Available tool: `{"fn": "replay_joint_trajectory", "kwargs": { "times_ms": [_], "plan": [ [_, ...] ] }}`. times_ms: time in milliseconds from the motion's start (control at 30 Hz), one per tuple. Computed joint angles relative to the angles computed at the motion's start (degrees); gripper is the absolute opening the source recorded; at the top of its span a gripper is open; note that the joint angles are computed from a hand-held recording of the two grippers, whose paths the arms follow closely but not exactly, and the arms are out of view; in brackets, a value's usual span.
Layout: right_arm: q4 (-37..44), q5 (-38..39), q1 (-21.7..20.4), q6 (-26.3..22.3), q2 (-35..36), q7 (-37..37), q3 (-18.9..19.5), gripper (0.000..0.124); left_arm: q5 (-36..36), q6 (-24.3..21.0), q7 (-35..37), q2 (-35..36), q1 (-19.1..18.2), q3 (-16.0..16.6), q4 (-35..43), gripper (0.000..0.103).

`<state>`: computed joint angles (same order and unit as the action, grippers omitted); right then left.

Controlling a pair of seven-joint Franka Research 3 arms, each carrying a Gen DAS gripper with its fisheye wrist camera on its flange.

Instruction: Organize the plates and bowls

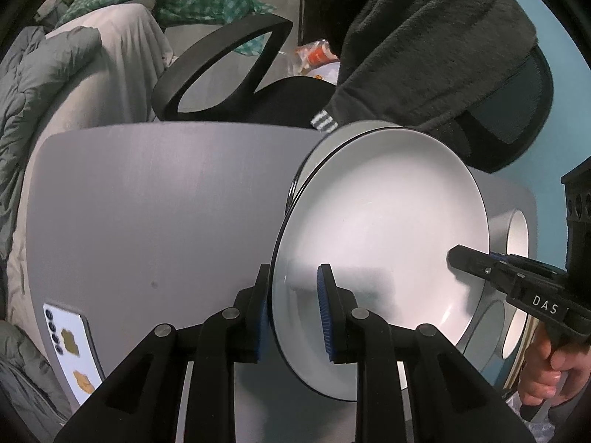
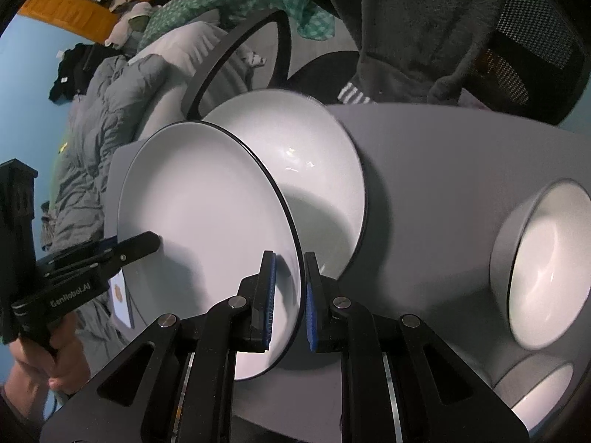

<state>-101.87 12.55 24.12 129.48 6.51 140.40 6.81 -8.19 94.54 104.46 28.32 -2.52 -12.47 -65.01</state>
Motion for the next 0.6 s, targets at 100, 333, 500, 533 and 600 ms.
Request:
{"fn": "replay_joint_trajectory", "kwargs": {
  "times_ms": [100,333,500,533,600],
  "plan": [
    [-0.11,1.91,-0.97,-0.20,0.27,-2.35,-0.41,0.014,1.02,-0.01,-1.14,1.52,-0.90,0.12,1.52,0.023],
    [0.58,4.36,-2.35,-1.80,1.52,-5.78,-0.96,0.015,2.88,-1.57,-2.55,4.13,-2.17,0.06,4.73,0.024],
    [1.48,4.99,-2.97,-3.02,2.41,-6.84,-1.25,0.015,3.92,-2.83,-2.56,5.69,-2.99,-0.01,6.72,0.024],
    [1.79,5.00,-3.08,-3.41,2.66,-6.98,-1.32,0.015,4.51,-2.38,-2.36,5.66,-3.34,0.04,6.60,0.024],
    [2.72,4.99,-3.32,-4.80,3.12,-7.46,-1.44,0.015,5.48,-1.55,-1.32,5.03,-3.70,0.04,5.55,0.024]
  ]
}}
